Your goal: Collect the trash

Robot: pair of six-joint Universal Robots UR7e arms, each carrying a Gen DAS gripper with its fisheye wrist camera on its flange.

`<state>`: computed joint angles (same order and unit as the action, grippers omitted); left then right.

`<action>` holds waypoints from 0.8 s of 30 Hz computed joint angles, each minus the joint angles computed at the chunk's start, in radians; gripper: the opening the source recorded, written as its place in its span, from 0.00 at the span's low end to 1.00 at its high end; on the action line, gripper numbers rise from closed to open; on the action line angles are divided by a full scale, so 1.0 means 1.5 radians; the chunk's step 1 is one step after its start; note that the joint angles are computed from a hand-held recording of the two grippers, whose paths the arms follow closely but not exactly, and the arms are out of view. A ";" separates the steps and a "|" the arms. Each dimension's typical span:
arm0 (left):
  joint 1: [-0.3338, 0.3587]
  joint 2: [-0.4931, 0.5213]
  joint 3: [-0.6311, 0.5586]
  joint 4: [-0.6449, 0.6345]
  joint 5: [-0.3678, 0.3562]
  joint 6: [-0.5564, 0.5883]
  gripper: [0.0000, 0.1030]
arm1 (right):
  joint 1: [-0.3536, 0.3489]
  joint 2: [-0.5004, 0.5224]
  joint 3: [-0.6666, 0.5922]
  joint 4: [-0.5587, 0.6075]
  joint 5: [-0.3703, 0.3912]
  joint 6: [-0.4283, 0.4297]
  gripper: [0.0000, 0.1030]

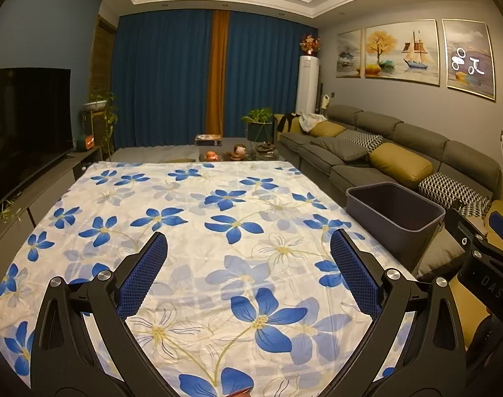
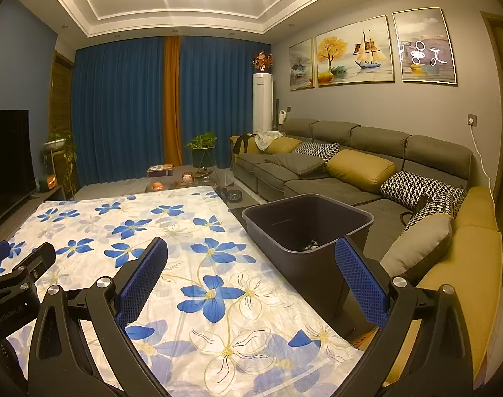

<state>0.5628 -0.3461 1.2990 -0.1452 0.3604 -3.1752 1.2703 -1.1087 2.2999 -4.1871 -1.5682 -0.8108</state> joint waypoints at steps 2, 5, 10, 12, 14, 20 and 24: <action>0.000 -0.001 0.000 0.000 0.000 0.000 0.94 | 0.000 0.001 0.000 -0.001 0.000 0.000 0.95; -0.001 -0.002 0.002 -0.004 0.000 0.004 0.94 | 0.001 0.001 -0.001 -0.002 -0.001 0.000 0.95; -0.003 -0.004 0.002 -0.006 -0.003 0.005 0.94 | 0.003 0.001 -0.001 -0.003 -0.002 0.000 0.95; -0.003 -0.003 0.002 -0.004 -0.003 0.004 0.94 | 0.002 0.001 -0.001 -0.002 -0.001 0.000 0.95; -0.003 -0.005 0.003 -0.006 -0.003 0.005 0.94 | 0.002 0.001 -0.001 -0.003 -0.002 0.000 0.95; -0.003 -0.005 0.004 -0.007 -0.004 0.006 0.94 | 0.002 0.001 -0.001 -0.003 -0.002 0.000 0.95; -0.003 -0.005 0.004 -0.007 -0.003 0.006 0.94 | 0.003 0.001 -0.001 -0.003 -0.003 0.001 0.95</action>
